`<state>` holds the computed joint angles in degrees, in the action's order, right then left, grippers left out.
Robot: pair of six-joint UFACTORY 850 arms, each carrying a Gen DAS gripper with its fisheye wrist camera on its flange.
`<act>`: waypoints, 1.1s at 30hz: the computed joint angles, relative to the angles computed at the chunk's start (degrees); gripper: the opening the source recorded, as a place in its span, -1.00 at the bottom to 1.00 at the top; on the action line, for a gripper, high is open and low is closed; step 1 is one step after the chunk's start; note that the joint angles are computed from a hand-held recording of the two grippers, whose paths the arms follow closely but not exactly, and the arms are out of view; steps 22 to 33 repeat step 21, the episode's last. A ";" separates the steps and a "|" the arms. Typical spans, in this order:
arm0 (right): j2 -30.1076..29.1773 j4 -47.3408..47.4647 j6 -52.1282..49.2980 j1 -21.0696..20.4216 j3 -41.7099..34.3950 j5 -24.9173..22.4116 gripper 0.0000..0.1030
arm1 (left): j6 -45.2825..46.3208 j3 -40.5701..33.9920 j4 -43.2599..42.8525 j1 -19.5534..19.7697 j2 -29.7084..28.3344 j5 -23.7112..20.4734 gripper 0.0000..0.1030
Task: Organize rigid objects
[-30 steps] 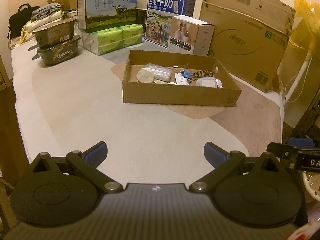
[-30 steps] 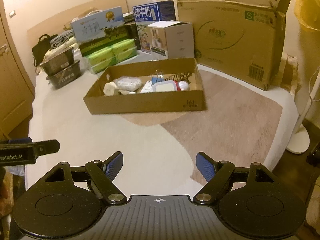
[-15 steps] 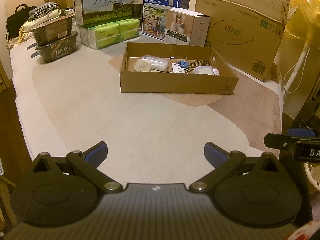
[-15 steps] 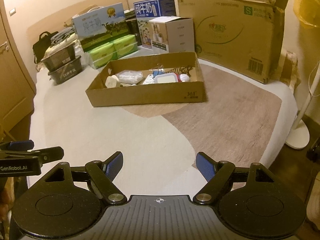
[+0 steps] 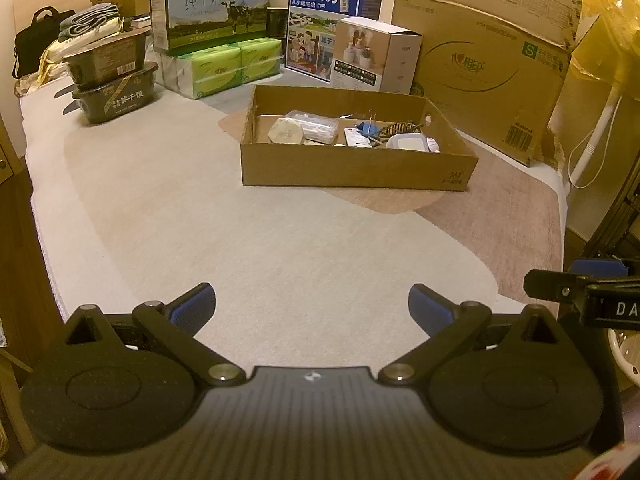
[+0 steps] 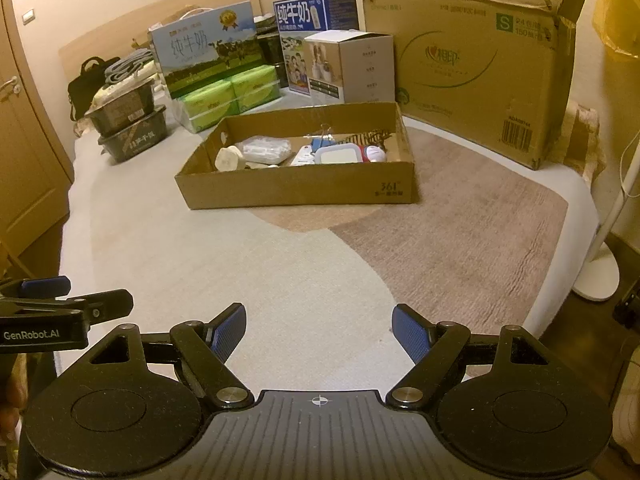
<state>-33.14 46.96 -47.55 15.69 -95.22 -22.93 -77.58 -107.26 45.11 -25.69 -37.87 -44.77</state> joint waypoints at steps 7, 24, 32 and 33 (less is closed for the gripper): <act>-0.03 -0.13 0.25 -0.01 -0.09 -0.12 0.55 | 0.72 -0.37 -0.56 0.15 -0.25 0.17 0.99; -0.05 0.93 -0.39 -0.01 0.32 0.03 0.55 | -0.23 0.53 0.09 0.17 0.06 1.70 0.99; -0.05 0.93 -0.39 -0.01 0.32 0.03 0.55 | -0.23 0.53 0.09 0.17 0.06 1.70 0.99; -0.05 0.93 -0.39 -0.01 0.32 0.03 0.55 | -0.23 0.53 0.09 0.17 0.06 1.70 0.99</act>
